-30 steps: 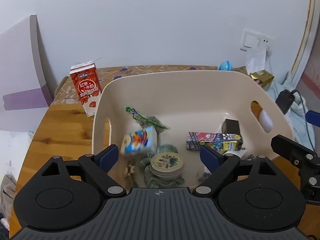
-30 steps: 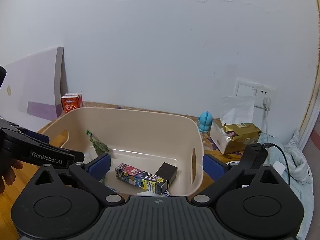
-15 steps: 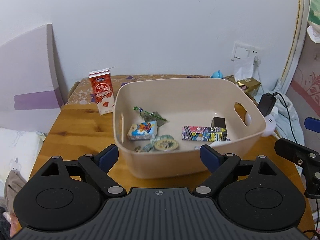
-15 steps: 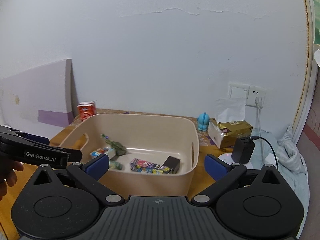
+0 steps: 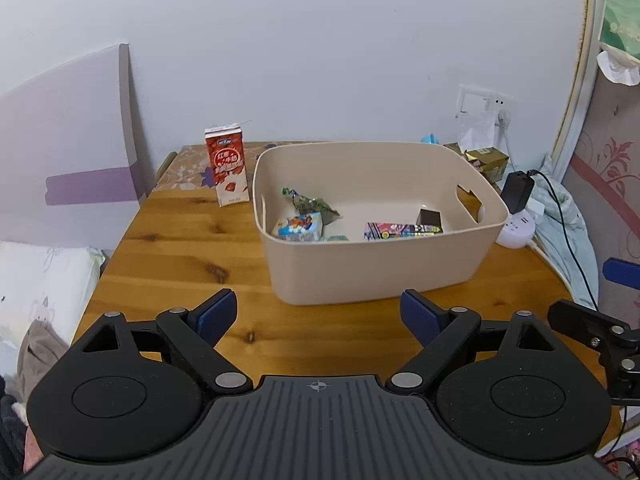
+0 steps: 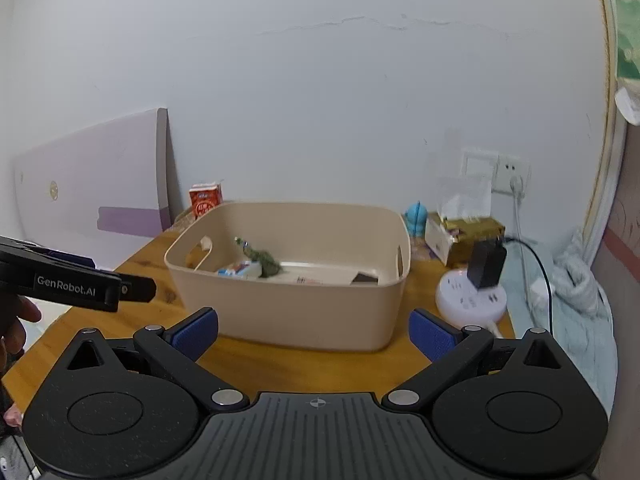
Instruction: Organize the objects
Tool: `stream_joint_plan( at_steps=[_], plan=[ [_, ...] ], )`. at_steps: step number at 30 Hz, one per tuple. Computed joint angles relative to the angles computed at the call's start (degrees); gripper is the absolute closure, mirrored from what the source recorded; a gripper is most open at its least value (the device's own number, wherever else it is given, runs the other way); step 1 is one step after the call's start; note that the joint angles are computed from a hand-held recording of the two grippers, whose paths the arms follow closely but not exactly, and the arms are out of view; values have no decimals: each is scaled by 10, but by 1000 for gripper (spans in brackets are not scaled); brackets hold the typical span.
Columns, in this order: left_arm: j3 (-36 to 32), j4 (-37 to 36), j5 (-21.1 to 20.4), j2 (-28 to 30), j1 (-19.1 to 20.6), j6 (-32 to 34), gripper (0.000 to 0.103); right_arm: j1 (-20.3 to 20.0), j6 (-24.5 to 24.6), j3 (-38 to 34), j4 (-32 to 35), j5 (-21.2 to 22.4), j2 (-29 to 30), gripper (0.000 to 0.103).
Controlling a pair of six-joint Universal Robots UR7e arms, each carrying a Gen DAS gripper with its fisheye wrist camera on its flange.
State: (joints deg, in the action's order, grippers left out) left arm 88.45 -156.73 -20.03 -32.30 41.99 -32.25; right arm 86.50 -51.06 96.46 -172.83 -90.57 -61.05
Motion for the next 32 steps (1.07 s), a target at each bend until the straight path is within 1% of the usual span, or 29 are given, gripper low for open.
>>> stream_joint_plan(
  at_steps=[3, 6, 11, 15, 19, 26, 32],
  plan=[
    [16, 12, 4, -7, -10, -18, 13, -4, 11, 16, 8, -1, -18, 0],
    [29, 28, 4, -13, -17, -36, 13, -5, 8, 30, 3, -14, -30, 0],
    [54, 34, -17, -26, -26, -59, 13, -12, 3, 46, 14, -12, -51, 0],
    [65, 69, -16, -33, -33, -85, 13, -14, -5, 50, 3, -20, -55, 0],
    [76, 75, -24, -38, -37, -99, 13, -18, -1, 49, 14, -15, -61, 0],
    [78, 107, -28, -41, -42, -129, 13, -21, -10, 46, 33, -15, -69, 0],
    [68, 135, -27, -39, -37, -159, 12, -25, -11, 28, 56, -22, -59, 0]
  ],
)
